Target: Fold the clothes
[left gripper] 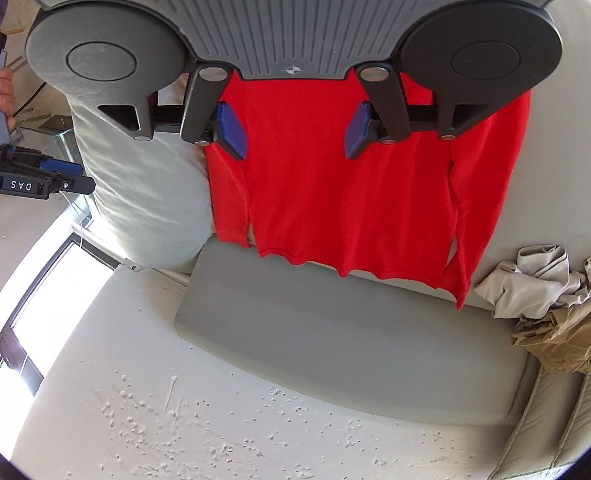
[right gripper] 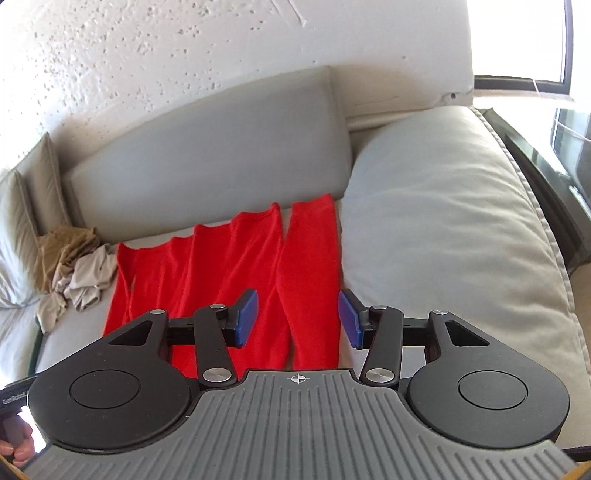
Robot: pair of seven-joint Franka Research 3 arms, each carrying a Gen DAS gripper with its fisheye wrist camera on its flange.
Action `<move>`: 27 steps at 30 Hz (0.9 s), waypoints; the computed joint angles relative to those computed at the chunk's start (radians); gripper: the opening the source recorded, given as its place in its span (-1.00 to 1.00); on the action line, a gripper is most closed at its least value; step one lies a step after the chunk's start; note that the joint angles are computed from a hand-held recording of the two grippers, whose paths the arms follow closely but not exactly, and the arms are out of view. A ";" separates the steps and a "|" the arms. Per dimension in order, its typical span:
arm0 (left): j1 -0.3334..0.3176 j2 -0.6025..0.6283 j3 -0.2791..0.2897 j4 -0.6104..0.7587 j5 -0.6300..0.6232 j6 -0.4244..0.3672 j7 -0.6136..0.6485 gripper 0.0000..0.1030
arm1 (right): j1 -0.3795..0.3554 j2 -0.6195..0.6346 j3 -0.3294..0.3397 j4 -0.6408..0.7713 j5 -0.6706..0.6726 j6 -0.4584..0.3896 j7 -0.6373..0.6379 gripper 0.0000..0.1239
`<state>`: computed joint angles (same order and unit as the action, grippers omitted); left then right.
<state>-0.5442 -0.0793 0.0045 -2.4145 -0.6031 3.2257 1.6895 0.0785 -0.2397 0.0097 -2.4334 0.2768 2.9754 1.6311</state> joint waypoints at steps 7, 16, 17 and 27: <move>0.135 0.096 -0.092 0.118 0.052 -0.064 -0.065 0.11 | 0.022 0.262 -0.049 0.259 0.099 -0.040 -0.115 -0.05; 0.273 0.306 -0.258 0.316 -0.084 -0.048 0.090 0.11 | -0.037 0.843 -0.049 0.907 0.151 -0.187 -0.151 -0.49; 0.245 0.328 -0.220 0.332 -0.036 -0.053 0.046 0.11 | -0.038 0.904 -0.055 0.981 0.128 -0.211 -0.128 -0.49; -0.110 0.498 0.256 0.466 0.384 -0.151 -0.352 0.11 | -0.054 1.295 -0.066 1.486 -0.044 -0.358 0.014 -0.52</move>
<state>-0.6540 0.4190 0.2605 -1.9486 -0.2188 3.0744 1.3380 0.0250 1.0556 -0.0560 -0.9475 0.2331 2.6175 1.6447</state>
